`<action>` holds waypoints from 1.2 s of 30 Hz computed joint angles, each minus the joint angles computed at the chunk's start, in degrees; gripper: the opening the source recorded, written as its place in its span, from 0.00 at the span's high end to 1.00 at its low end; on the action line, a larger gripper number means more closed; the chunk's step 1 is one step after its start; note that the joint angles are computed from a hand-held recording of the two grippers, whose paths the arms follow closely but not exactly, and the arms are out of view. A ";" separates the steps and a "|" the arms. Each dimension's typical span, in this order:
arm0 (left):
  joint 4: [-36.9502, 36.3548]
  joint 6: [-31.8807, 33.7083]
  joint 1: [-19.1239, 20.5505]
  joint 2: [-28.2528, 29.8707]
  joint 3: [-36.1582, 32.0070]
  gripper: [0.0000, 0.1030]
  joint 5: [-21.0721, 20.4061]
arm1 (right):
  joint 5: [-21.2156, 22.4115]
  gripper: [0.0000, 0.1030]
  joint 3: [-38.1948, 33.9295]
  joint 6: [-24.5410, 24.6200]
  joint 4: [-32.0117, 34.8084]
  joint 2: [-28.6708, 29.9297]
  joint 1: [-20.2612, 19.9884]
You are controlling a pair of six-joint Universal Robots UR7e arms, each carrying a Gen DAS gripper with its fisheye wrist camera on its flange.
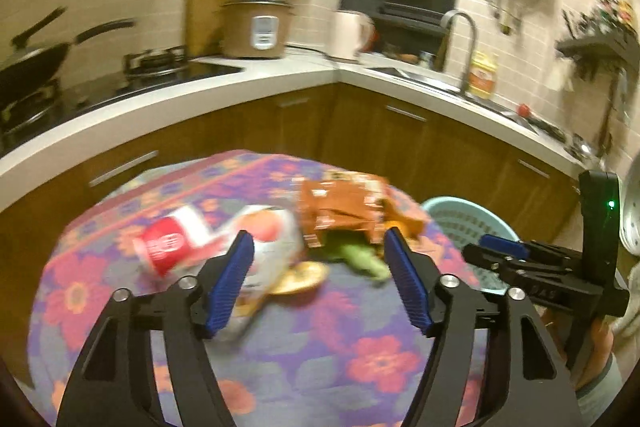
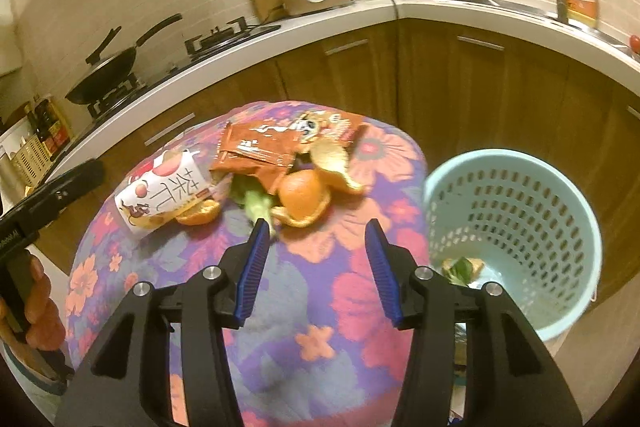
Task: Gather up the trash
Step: 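Move both open tools back over the table, then grasp the white printed drink bottle with the left tool while the right tool grasps an orange peel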
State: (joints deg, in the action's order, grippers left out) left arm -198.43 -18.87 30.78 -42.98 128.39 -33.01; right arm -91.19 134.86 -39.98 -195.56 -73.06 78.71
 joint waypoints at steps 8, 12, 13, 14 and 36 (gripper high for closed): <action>2.13 -2.09 6.32 -6.86 4.32 0.25 -2.04 | -2.86 0.54 -3.27 1.06 -2.31 7.03 2.33; 3.45 -1.29 9.29 -7.37 3.81 0.25 -4.79 | -4.96 0.54 -4.30 0.88 -4.41 10.05 3.21; 3.26 -0.46 10.14 -7.45 3.60 0.25 -6.27 | -5.22 0.54 -4.58 1.02 -4.34 10.60 3.22; 3.16 -0.08 10.61 -7.36 3.37 0.25 -7.12 | -5.63 0.54 -4.82 1.14 -4.32 11.05 3.26; 6.97 5.27 16.49 -3.04 -4.03 0.26 -19.16 | -5.30 0.53 -6.54 4.79 -1.22 10.97 2.44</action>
State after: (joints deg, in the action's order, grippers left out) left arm -191.46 -13.60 47.27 -46.03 124.36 -52.18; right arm -96.49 128.31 -35.18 -196.77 -62.09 81.15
